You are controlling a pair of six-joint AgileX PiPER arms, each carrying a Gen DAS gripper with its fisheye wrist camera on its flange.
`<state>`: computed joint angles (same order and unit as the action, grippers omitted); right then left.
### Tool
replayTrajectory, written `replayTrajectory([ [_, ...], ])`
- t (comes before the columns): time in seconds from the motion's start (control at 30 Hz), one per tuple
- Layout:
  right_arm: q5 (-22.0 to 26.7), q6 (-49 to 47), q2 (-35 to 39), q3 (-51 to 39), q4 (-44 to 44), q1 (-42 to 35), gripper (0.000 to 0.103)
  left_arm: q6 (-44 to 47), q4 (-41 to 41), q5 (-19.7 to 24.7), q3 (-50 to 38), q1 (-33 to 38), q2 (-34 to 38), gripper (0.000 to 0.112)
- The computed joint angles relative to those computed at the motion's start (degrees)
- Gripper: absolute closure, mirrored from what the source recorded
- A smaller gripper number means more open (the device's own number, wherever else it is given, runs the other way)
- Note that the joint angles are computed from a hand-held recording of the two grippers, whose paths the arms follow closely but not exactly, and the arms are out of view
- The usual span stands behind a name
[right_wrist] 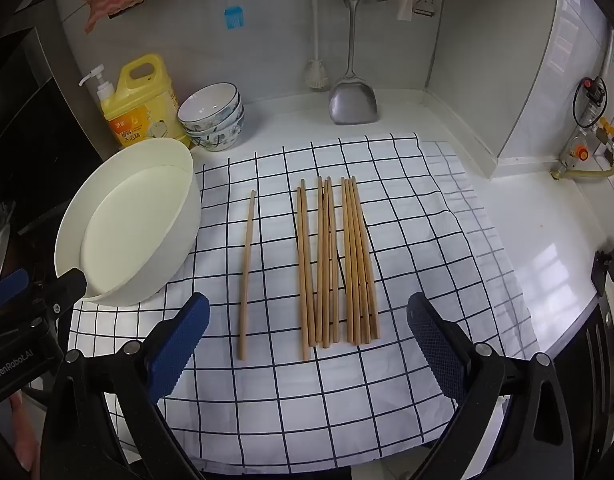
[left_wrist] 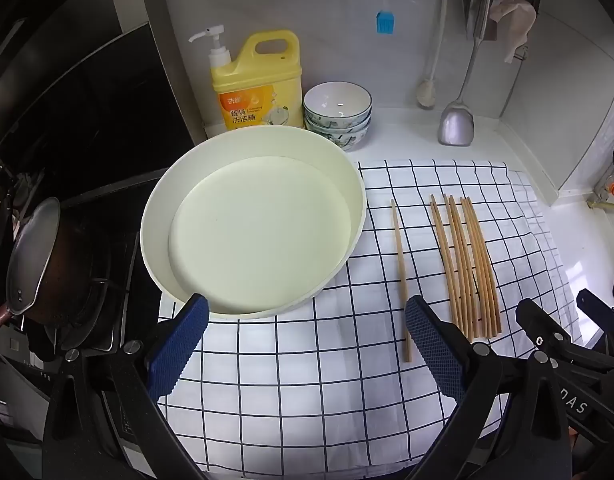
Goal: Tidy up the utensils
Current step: 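Move both tools toward the wooden chopsticks lying on the grid cloth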
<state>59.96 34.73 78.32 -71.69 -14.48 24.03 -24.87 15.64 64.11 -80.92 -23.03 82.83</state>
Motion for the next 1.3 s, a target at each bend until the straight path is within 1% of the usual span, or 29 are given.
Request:
replayTrajectory([
  [0.4,0.3,0.3,0.0,-0.2,-0.2,0.3,0.009,0.1,0.0,-0.6,0.7,0.2,-0.3,0.016],
  [1.3,0.8,0.9,0.3,-0.8,-0.5,1.1,0.009,0.2,-0.3,-0.3,1.0,0.3,-1.1,0.016],
])
